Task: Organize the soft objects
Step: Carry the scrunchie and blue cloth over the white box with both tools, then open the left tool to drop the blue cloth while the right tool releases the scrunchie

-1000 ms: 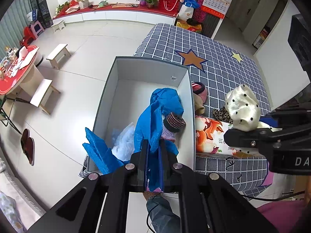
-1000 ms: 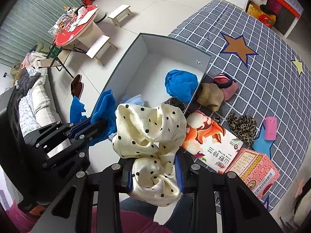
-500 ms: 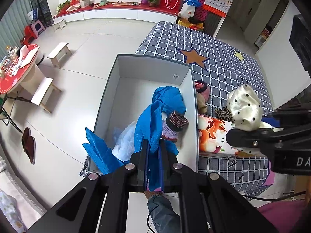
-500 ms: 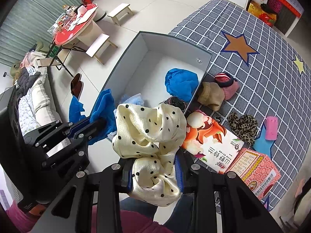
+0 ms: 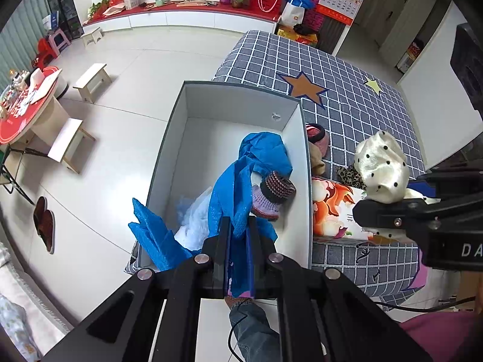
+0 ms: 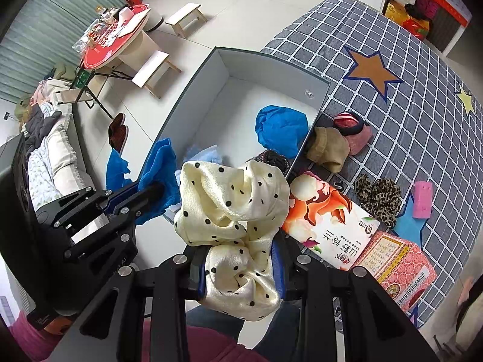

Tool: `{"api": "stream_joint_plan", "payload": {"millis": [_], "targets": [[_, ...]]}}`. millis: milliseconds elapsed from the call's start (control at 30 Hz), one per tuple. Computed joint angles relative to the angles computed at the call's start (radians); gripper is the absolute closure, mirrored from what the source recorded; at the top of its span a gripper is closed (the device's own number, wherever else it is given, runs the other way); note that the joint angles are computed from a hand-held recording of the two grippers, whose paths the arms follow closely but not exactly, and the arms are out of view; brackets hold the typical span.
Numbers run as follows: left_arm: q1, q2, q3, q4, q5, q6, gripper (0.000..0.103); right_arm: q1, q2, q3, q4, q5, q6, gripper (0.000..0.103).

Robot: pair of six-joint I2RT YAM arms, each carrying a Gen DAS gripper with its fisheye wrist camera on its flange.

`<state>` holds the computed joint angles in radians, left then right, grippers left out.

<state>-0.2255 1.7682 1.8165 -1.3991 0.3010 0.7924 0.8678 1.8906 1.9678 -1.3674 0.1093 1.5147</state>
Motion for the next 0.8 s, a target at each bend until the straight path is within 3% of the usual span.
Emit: {"api": "stream_joint_plan", "payload": {"millis": [500, 800], "targets": [[-0.011, 0.051, 0.012, 0.028, -0.042, -0.026, 0.094, -0.065, 0.04, 0.016, 0.022, -0.052, -0.09, 0.07], [-0.028, 0.091, 0.027, 0.063, -0.066, -0.056, 0.094, -0.127, 0.127, 0.104, 0.013, -0.083, -0.195, 0.07]]}}
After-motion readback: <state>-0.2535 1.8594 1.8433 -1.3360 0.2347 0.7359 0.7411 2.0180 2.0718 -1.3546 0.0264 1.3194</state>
